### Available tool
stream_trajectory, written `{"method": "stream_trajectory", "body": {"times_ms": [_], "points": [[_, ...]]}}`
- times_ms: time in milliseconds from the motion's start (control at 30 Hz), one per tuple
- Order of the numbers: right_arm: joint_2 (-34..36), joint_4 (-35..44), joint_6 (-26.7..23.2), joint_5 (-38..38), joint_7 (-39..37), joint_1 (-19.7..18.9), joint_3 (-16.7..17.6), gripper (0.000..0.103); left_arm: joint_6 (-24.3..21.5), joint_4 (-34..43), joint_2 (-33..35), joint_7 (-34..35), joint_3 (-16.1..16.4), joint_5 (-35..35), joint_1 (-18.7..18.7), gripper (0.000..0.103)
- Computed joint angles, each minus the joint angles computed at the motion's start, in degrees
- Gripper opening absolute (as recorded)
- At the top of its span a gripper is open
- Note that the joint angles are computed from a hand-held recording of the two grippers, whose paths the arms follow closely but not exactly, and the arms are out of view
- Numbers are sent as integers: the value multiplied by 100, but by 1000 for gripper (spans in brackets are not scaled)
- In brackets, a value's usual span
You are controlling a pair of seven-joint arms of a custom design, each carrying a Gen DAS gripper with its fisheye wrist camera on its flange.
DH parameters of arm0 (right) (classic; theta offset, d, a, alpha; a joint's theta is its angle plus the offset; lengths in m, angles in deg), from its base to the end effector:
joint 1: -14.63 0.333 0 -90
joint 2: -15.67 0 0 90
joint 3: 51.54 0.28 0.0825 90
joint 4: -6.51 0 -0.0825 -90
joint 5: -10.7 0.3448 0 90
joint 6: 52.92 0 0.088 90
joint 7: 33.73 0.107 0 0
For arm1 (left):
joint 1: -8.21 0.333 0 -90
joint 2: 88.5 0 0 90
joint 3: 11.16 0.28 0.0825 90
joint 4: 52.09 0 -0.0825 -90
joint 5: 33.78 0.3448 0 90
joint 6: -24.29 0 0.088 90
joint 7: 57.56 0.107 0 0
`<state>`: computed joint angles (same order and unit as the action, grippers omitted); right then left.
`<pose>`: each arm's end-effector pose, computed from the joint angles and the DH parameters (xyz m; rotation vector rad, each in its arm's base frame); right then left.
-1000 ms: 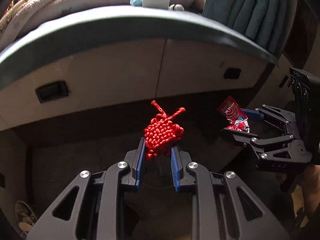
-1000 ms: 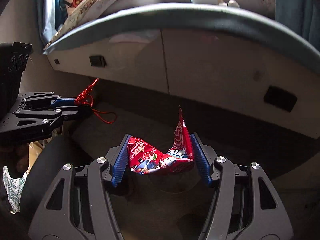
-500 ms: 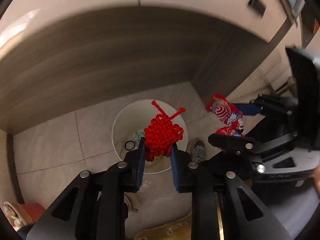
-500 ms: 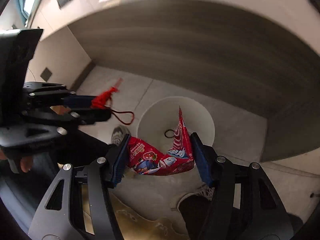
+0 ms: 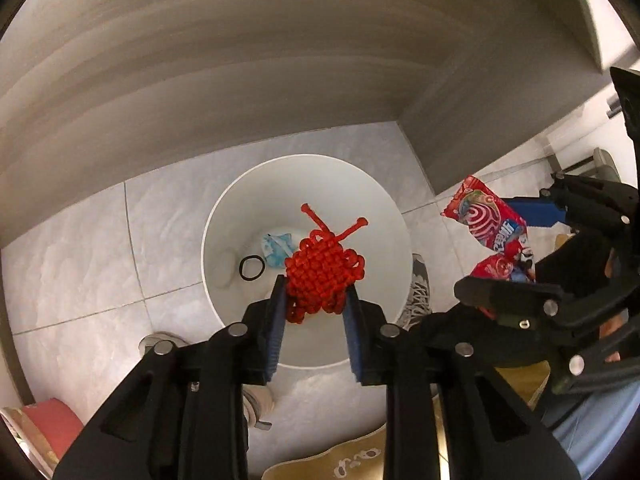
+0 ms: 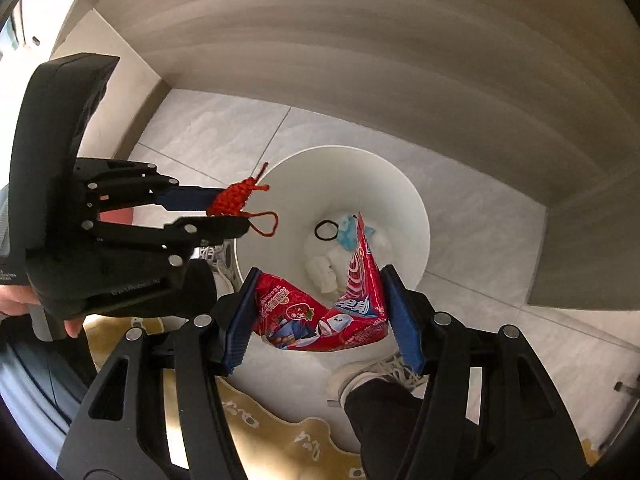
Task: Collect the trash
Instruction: 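Carry the cord and wrapper over the white bin and open both tools, then raise both tools back toward the mattress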
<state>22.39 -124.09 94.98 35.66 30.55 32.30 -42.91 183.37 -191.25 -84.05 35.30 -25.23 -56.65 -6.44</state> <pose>0.4642 0.2209 0.3143 -2.4597 1.3683 0.1045 0.4339 -0.2187 0.2962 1.9453 -2.3630 0.5179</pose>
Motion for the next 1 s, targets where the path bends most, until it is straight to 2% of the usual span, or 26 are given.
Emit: {"method": "stream_trajectory", "body": {"times_ms": [100,233,300,500,567,633,733,833,1000], "points": [[219,188,-42,-110,123,0,9,56,-59,145,189,-74,34,24,25,63],[356,278,-134,-315,186,-66,21,57,-46,116,205,-919,252,879,-43,88],[457,358,-181,-511,308,-48,24,57,-95,67,148,-1365,349,1294,-26,96],[706,564,-328,-902,557,3,128,57,-389,26,5,-1964,440,2066,179,97],[769,599,-402,-945,502,-10,169,65,-460,38,-41,-1852,414,1993,271,97],[842,620,-349,-1175,650,75,157,84,-507,16,-160,-1806,409,1910,350,97],[775,512,-226,-1430,896,143,142,94,-425,32,-179,-1882,396,1938,402,97],[511,236,147,-1668,1336,184,58,98,-373,-204,-544,-1883,354,1903,433,97],[-200,-355,582,-1388,1586,81,24,98,-104,-874,-1440,-1956,189,1833,401,97]]}}
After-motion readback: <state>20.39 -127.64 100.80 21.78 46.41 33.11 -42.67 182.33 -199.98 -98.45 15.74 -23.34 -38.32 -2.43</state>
